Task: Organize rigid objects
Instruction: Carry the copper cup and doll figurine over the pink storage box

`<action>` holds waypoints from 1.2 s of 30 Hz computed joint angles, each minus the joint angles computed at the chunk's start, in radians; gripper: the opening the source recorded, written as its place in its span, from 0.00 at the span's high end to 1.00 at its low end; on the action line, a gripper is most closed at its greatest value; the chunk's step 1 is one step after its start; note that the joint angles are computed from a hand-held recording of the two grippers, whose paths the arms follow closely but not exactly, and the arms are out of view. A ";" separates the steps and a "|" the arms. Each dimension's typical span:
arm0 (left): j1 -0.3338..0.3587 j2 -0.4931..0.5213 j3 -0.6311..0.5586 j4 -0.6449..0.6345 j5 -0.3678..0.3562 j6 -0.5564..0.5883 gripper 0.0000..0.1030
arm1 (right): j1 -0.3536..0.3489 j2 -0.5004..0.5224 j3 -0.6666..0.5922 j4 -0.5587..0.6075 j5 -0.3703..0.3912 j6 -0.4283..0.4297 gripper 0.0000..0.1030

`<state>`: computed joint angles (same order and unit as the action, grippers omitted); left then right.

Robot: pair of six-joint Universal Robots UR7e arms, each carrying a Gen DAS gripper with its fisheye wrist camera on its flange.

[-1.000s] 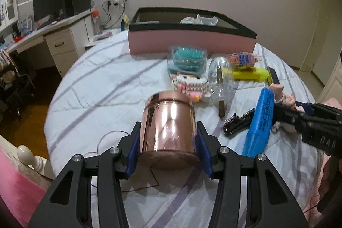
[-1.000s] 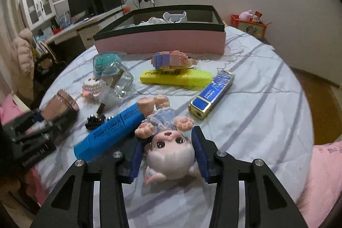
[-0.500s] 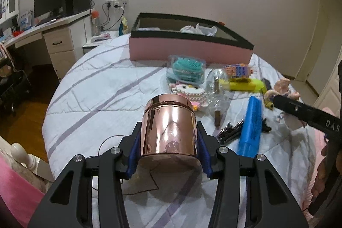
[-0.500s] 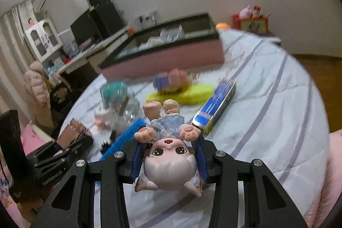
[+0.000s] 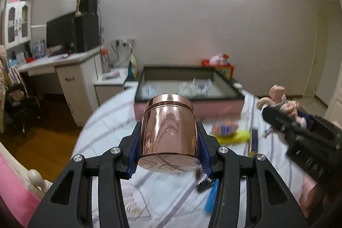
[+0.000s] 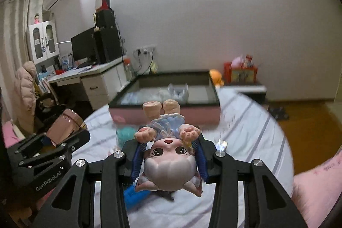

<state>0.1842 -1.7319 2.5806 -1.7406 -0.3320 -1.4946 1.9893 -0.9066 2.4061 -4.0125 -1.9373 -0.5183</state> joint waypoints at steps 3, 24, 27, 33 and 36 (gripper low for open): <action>-0.019 0.013 -0.052 0.138 0.033 -0.102 0.54 | 0.058 0.028 -0.036 -0.064 -0.058 -0.032 0.58; 0.000 0.163 -0.312 0.855 0.225 -0.639 0.54 | 0.147 0.049 -0.148 -0.150 -0.085 -0.109 0.58; 0.037 0.176 -0.329 0.846 0.280 -0.614 0.54 | 0.144 0.054 -0.174 -0.146 -0.080 -0.120 0.58; 0.157 0.319 -0.499 1.290 0.425 -0.997 0.54 | 0.122 0.069 -0.250 -0.092 -0.065 -0.145 0.58; 0.245 0.384 -0.583 1.419 0.518 -1.089 0.54 | 0.101 0.080 -0.303 -0.039 -0.059 -0.158 0.58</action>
